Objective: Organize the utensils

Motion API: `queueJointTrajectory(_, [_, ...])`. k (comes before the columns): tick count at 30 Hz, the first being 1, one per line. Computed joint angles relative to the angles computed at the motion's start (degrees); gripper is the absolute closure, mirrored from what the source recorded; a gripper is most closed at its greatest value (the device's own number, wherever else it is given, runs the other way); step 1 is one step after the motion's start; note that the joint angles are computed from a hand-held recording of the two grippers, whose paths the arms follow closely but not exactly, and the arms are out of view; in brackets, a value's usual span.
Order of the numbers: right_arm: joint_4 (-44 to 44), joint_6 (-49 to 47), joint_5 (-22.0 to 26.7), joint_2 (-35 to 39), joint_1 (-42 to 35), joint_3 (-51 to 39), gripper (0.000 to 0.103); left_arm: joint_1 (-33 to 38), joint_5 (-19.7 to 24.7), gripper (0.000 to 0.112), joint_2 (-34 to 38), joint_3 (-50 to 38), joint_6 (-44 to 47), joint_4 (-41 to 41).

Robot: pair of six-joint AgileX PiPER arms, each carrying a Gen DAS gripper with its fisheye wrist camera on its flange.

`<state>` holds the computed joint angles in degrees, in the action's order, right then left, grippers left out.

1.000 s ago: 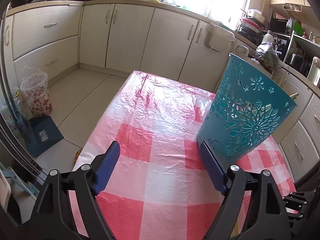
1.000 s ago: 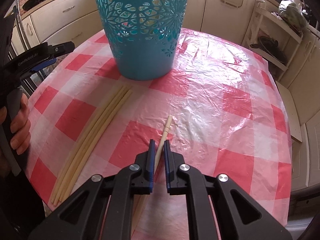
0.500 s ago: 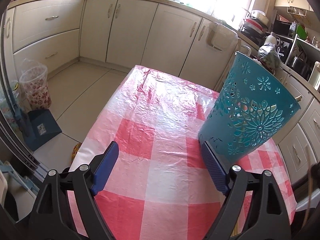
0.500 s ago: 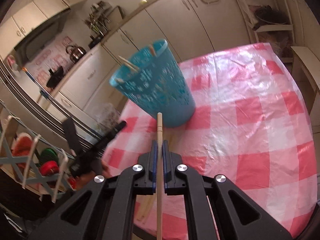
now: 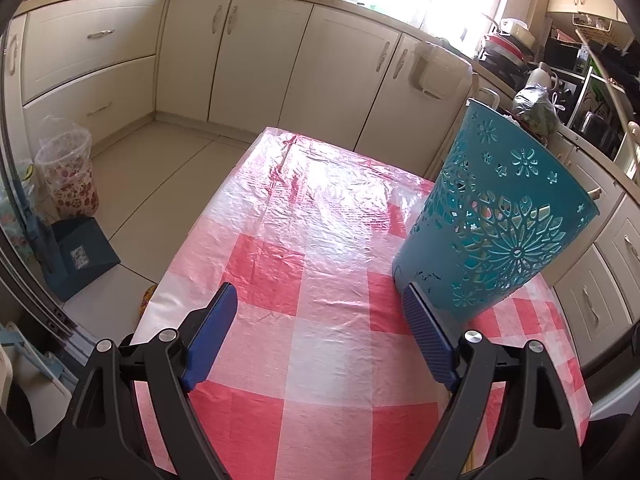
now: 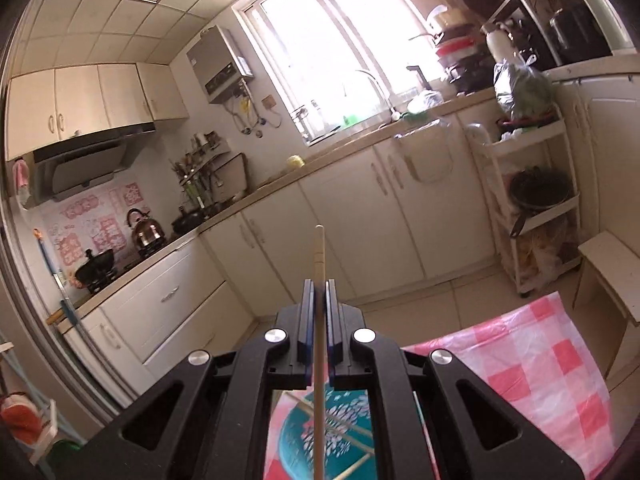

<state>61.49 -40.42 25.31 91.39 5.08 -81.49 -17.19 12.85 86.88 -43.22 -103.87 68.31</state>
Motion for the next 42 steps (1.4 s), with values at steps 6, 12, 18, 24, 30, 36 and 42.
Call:
queueJointTrajectory(6, [-5.2, 2.9, -11.8, 4.3, 4.0, 2.2, 0.097, -0.1, -0.6, 0.032, 0.1, -0.1, 0.7, -0.8])
queueJointTrajectory(12, [-2.7, -1.7, -12.9, 3.6, 4.3, 5.3, 0.097, -0.2, -0.4, 0.032, 0.1, -0.2, 0.9, -1.3])
queueJointTrajectory(18, [-1.2, -4.4, -11.9, 2.6, 4.1, 7.5, 0.097, -0.3, 0.0, 0.032, 0.3, -0.4, 1.3, -1.5])
queueJointTrajectory(24, [4.5, -12.2, -10.0, -1.3, 3.2, 11.8, 0.097, 0.0, -0.1, 0.031, 0.2, -0.3, 1.5, -1.6])
queueJointTrajectory(30, [11.6, -21.3, -6.8, -8.7, 0.9, 17.7, 0.096, -0.2, 0.2, 0.031, 0.0, -0.2, 0.6, -0.8])
queueJointTrajectory(36, [12.6, -25.0, -3.9, -18.2, -2.1, 26.6, 0.081, -2.2, 2.8, 0.03, -1.0, 0.2, -2.2, 2.3])
queueJointTrajectory(42, [3.6, -20.2, -1.7, -23.4, -3.9, 35.6, 0.081, -2.9, 4.1, 0.028, -1.4, 0.4, -2.7, 2.4])
